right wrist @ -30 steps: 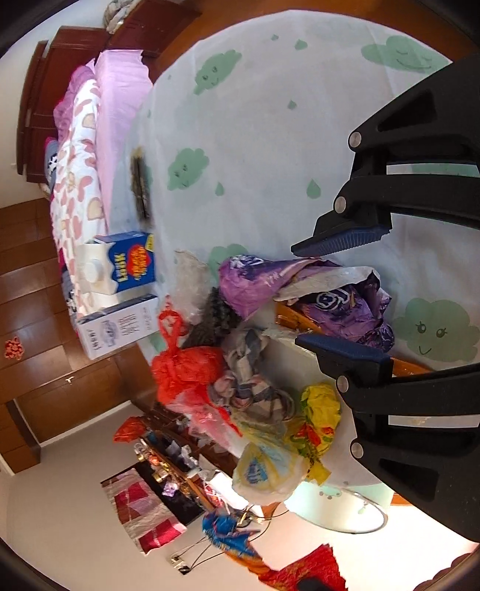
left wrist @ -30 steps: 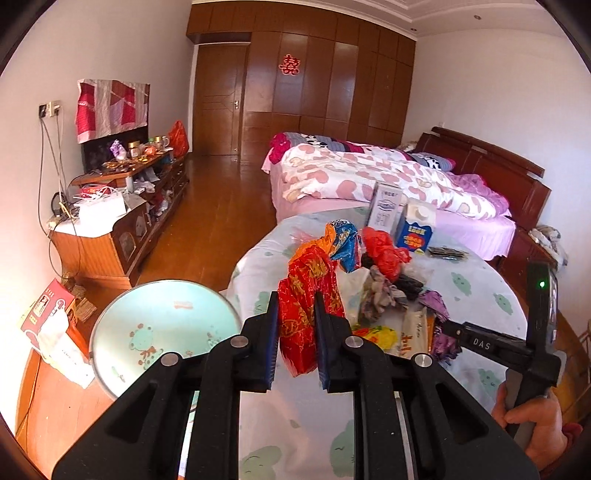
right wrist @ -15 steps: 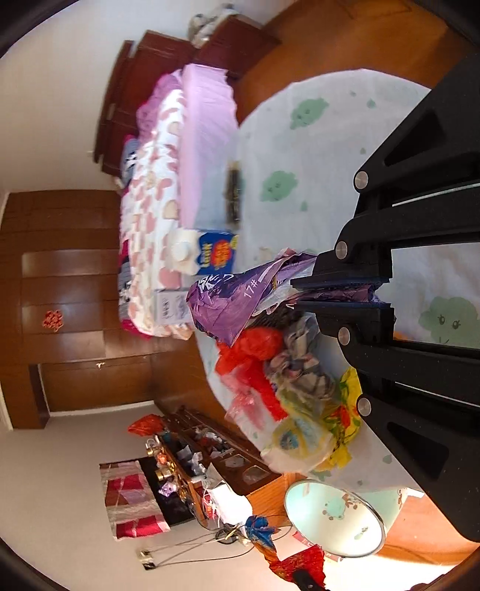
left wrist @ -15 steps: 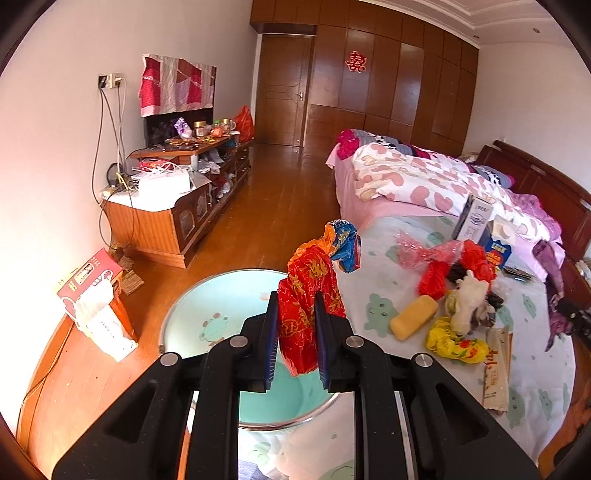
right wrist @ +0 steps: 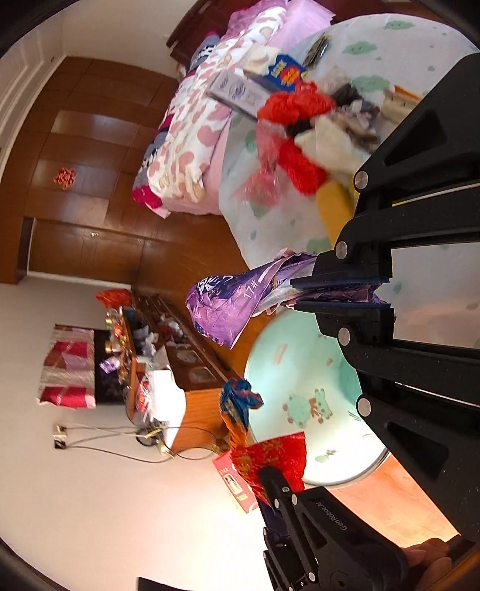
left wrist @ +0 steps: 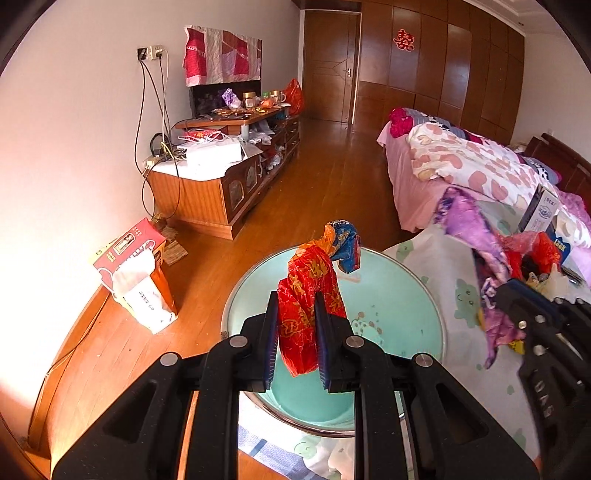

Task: Collect trash
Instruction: 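Carry both wrappers over the blue bin and open both grippers to drop them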

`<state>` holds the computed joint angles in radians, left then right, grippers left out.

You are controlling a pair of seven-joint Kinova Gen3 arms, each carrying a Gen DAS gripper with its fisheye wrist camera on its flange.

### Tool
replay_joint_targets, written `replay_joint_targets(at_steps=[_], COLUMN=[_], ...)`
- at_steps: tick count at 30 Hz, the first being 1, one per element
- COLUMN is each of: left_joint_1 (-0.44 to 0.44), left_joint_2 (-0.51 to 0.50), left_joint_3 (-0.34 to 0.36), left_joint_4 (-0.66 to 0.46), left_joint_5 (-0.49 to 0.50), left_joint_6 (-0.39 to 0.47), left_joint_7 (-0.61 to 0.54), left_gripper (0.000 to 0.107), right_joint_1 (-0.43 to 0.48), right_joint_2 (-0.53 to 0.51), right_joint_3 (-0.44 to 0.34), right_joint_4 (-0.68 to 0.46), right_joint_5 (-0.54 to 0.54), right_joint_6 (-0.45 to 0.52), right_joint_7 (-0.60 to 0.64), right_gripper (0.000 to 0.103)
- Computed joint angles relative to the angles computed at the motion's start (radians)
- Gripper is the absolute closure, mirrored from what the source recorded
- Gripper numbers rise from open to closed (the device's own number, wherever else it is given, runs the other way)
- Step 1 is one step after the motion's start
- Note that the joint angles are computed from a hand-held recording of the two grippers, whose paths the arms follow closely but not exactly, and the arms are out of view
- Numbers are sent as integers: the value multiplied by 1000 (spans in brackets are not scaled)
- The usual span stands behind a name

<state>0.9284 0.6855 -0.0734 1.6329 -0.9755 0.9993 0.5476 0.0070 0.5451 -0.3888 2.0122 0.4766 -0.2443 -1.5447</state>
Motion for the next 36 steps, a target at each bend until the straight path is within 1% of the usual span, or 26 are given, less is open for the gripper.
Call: replay_joint_targets(at_steps=[1, 2, 4, 6, 7, 8, 9, 10, 11, 12, 13, 14, 15, 18, 19, 21, 23, 25, 26, 28, 31, 32, 33, 34, 35, 36], left_joint_1=[-7, -12, -20, -24, -25, -24, -24, -24, -21, -18, -13, -6, -1, 19, 25, 33, 42, 53, 56, 67, 85, 89, 92, 98, 105, 110], left_joint_2=[2, 4, 8, 13, 17, 20, 22, 26, 26, 27, 28, 31, 34, 45, 48, 49, 52, 58, 63, 69, 78, 80, 81, 79, 81, 81], left_joint_3=[3, 5, 5, 4, 3, 2, 0, -1, -3, -5, -8, -10, -12, -14, -13, -9, -4, -1, 1, 3, 3, 4, 3, 2, 3, 3], left_joint_4=[-2, -1, -3, -7, -11, -15, -18, -24, -23, -27, -29, -35, -42, -72, -81, -94, -109, -130, -143, -163, -192, -202, -208, -208, -213, -216], left_joint_5=[7, 13, 24, 35, 41, 45, 50, 53, 53, 55, 55, 55, 55, 53, 49, 37, 28, 18, 14, 6, -5, -8, -12, -19, -26, -32], left_joint_6=[-1, -4, -3, 3, 9, 15, 19, 23, 23, 29, 37, 51, 66, 132, 149, 170, 188, 209, 218, 236, 258, 262, 263, 261, 261, 262], left_joint_7=[-6, -11, -24, -37, -45, -49, -51, -55, -53, -53, -49, -46, -45, -48, -46, -50, -54, -60, -66, -75, -81, -86, -90, -89, -91, -96], left_gripper=[90, 90, 89, 86, 85, 85, 83, 79, 77, 70, 63, 61, 56, 45, 42, 40, 36, 30, 28, 21, 15, 15, 14, 14, 14, 13], right_joint_1=[-20, -24, 15, 75, 108, 135, 159, 185, 209, 228, 242, 241, 245, 272, 281, 302, 298, 297, 281, 227, 108, 88, 86, 103, 136, 154], right_joint_2=[13, 36, 84, 136, 159, 175, 186, 195, 198, 199, 189, 174, 153, 98, 77, 41, 25, 0, -15, -60, -95, -94, -87, -76, -69, -68], right_joint_3=[-1, -20, -101, -193, -238, -273, -310, -343, -368, -386, -392, -379, -368, -344, -331, -311, -271, -242, -214, -132, 6, 33, 42, 38, 19, 17], right_joint_4=[-12, -40, -89, -138, -162, -184, -202, -213, -215, -206, -189, -166, -139, -59, -30, 23, 57, 102, 126, 178, 242, 258, 272, 277, 279, 277], right_joint_5=[-21, -34, -61, -122, -139, -143, -137, -125, -111, -96, -97, -104, -120, -173, -179, -175, -201, -278, -319, -400, -520, -543, -549, -539, -516, -486], right_joint_6=[22, 60, 142, 223, 264, 304, 345, 372, 382, 376, 354, 315, 275, 153, 112, 31, -51, -132, -173, -254, -376, -417, -457, -480, -487, -478], right_joint_7=[22, 45, 91, 159, 180, 192, 189, 179, 158, 141, 133, 126, 127, 147, 142, 114, 122, 177, 203, 242, 288, 297, 299, 301, 303, 291], right_gripper=[95, 95, 95, 91, 89, 84, 77, 74, 70, 67, 63, 54, 45, 31, 29, 21, 17, 14, 10, 8, 7, 7, 7, 7, 7, 7])
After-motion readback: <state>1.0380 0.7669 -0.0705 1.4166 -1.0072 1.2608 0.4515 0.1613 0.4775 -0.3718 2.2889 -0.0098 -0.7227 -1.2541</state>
